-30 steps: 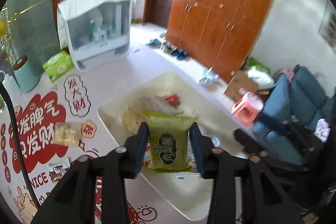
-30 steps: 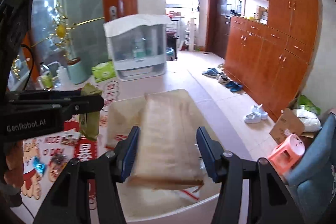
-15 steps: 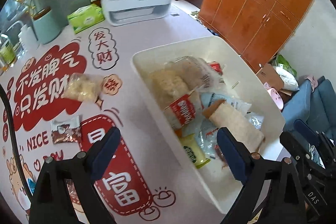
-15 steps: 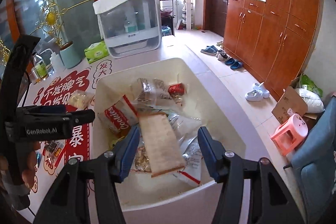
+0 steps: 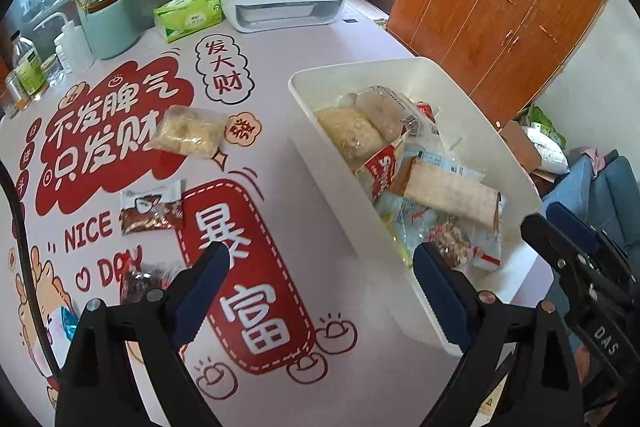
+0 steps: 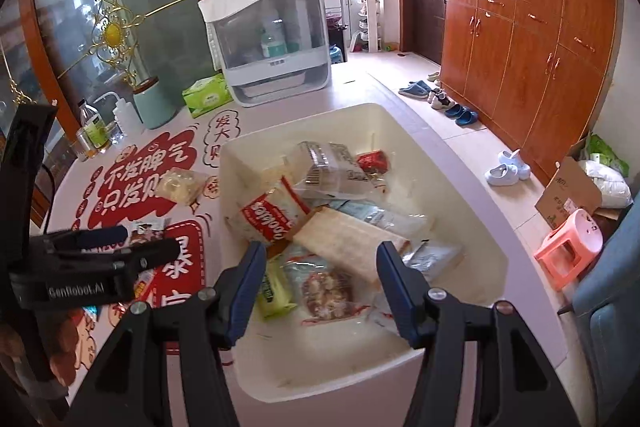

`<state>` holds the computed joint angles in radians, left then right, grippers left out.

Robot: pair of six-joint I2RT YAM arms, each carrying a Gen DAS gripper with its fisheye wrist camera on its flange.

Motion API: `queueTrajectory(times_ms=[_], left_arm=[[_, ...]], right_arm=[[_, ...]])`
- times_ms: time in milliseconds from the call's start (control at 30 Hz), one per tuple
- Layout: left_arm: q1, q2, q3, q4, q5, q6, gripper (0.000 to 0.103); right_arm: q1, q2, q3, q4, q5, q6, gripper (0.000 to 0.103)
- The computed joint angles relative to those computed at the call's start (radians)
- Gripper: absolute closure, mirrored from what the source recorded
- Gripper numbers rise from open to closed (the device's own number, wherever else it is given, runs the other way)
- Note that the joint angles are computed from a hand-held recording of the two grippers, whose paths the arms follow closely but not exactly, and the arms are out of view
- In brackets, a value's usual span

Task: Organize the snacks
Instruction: 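Move both open tools back over the remaining snacks on the table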

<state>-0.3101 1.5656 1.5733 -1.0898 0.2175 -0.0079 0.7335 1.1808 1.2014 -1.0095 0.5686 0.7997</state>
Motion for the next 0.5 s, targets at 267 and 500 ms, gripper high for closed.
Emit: queueTrajectory(times_ms=[267,500], left_arm=[[0.148,-0.132,-0.094,-0.034,0.015,0.117,0.010],[0.385,-0.171,-0.109,-0.081,0.039,0.248,0.010]], right_arm=[[0.084,0.064,0.064,0.012,0.005,0.049,0.045],[0.162,0.179,0.150,0.072,-0.019,0.027,0.045]])
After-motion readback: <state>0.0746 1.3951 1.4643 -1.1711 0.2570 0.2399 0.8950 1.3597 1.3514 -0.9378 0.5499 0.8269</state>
